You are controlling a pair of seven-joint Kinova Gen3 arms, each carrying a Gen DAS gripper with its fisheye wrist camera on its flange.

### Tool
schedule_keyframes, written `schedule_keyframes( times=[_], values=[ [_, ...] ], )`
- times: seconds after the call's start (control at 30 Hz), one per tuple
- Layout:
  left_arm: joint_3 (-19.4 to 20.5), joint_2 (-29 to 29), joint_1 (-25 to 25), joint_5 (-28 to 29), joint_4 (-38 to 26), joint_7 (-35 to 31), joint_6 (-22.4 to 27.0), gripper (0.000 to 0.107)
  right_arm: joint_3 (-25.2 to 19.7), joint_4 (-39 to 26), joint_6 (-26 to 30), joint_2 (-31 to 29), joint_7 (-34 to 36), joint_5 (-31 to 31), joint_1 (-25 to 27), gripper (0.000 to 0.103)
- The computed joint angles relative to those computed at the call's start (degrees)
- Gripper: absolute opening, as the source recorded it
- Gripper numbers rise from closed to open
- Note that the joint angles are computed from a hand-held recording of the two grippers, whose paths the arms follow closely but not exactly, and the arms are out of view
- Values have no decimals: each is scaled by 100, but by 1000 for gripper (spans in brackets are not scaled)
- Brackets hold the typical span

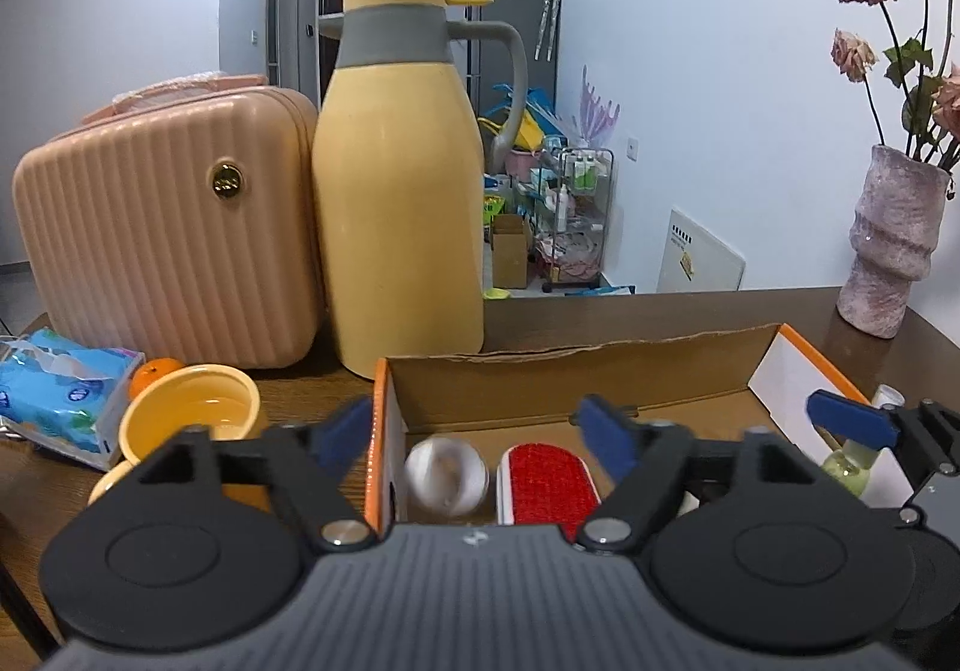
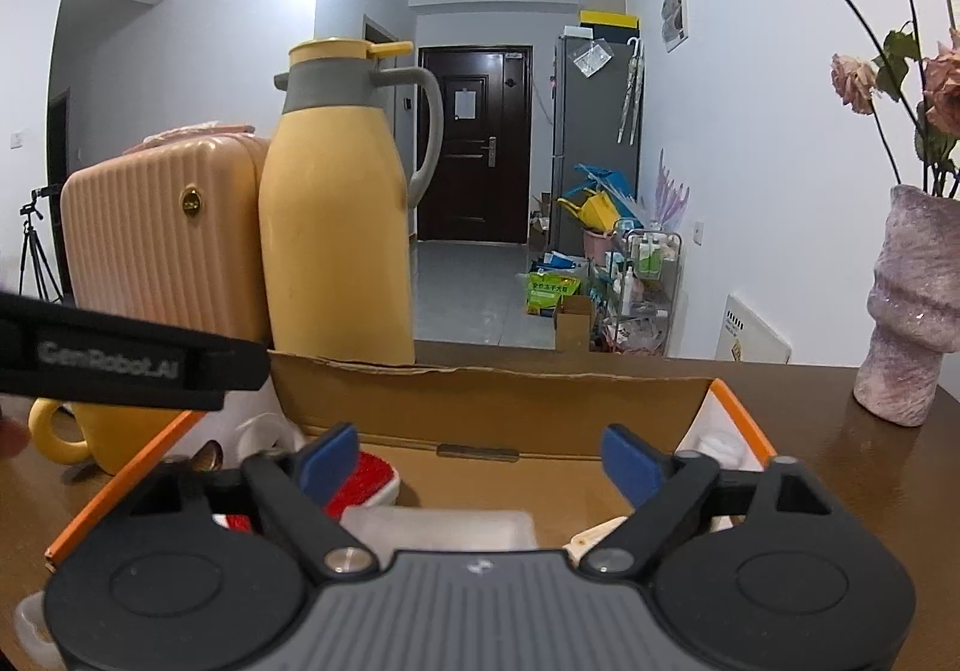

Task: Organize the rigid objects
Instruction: 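Open both grippers to drop the tape roll and plastic box into the box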

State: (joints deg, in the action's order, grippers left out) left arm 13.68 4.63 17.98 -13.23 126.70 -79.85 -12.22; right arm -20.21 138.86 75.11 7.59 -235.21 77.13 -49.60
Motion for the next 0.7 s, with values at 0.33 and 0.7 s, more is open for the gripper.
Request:
schedule_keyframes(
  times=[0.33,0.7],
  values=[
    [-177,-175,81,273,245,-196,-386,103,-37,-44,124,-105,57,-283,-57,103],
    [-280,-431,166,771,504,-592,-451,103,-261,-117,604,-128,130,-597,-406,103]
  ],
)
